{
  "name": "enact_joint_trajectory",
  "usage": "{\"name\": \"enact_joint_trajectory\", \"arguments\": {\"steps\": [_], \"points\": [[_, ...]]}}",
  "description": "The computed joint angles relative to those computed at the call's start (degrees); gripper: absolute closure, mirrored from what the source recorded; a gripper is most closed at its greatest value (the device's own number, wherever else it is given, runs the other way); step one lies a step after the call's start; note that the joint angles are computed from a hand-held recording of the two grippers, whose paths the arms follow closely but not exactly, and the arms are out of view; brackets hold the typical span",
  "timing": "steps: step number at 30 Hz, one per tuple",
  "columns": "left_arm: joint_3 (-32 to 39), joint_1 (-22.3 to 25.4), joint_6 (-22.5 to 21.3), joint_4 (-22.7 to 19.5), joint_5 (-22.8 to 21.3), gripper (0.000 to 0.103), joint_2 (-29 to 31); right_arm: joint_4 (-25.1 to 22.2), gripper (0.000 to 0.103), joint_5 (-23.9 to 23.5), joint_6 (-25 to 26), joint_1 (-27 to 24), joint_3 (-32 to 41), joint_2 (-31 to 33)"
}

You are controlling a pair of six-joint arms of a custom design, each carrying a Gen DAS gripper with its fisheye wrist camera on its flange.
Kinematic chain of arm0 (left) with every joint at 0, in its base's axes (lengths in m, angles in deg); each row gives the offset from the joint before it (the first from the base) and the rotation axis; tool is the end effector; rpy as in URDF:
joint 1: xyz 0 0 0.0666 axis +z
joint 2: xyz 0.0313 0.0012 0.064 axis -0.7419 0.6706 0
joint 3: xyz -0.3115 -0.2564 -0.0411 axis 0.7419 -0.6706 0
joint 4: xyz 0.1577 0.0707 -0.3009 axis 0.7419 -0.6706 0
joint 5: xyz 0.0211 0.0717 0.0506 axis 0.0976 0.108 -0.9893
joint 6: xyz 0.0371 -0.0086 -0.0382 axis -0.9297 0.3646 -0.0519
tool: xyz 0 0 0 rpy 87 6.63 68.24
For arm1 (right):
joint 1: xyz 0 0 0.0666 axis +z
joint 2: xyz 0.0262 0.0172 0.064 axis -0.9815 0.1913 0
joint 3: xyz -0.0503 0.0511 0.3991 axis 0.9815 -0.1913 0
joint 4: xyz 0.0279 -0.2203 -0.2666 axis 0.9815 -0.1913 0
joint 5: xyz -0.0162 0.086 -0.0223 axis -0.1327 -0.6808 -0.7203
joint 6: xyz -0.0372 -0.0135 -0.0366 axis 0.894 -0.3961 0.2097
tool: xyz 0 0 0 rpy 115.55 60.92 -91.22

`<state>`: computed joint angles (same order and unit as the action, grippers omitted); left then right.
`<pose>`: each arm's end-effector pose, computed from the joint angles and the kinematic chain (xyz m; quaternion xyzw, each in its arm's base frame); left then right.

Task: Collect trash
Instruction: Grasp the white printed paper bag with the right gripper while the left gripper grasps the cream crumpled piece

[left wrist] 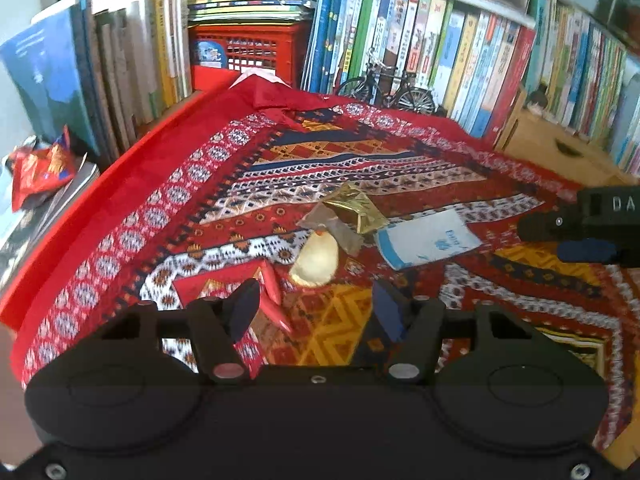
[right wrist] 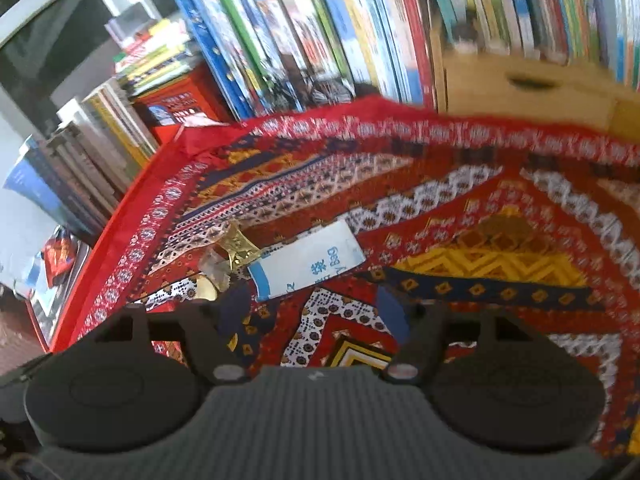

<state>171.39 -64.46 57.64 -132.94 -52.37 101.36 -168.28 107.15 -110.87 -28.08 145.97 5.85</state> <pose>0.4375 -0.1413 0.4877 0.3215 0.8869 -0.1350 0.3029 0.3108 0.3496 0.4945 0.3968 0.8564 0.0555 0.3256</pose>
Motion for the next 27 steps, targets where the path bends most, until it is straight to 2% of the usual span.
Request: {"name": "enact_joint_trajectory", "arguments": {"steps": [2, 7, 11, 14, 20, 25, 27], "points": [[-0.5, -1.1, 0.0, 2.0, -1.2, 0.043, 1.3, 2.7, 0.023, -3.0, -0.4, -2.0, -1.9, -0.5], [0.0, -3.2, -1.2, 4.0, -3.8, 0.042, 5.3, 6.8, 0.020, -13.1, -4.9, -8.3, -3.8, -0.1], [0.5, -4.0, -2.7, 4.4, -5.0, 0.042, 7.8, 7.4, 0.018, -19.9, -6.7, -12.9, -2.4, 2.3], [0.9, -4.2, -3.6, 4.3, -5.0, 0.042, 9.2, 6.0, 0.018, -24.4, -6.5, -15.5, 0.1, 5.4], [1.4, -4.3, -2.9, 5.4, -5.0, 0.041, 10.7, 2.1, 0.016, -27.1, -6.6, -17.7, 5.3, 10.4], [2.1, -4.2, -3.6, 4.0, -4.1, 0.043, 11.7, -0.6, 0.010, -27.2, -6.8, -18.5, 9.2, 13.5], [2.1, -4.1, -3.3, 3.5, -4.0, 0.050, 11.7, -2.3, 0.012, -27.1, -6.0, -18.6, 11.2, 14.9]]}}
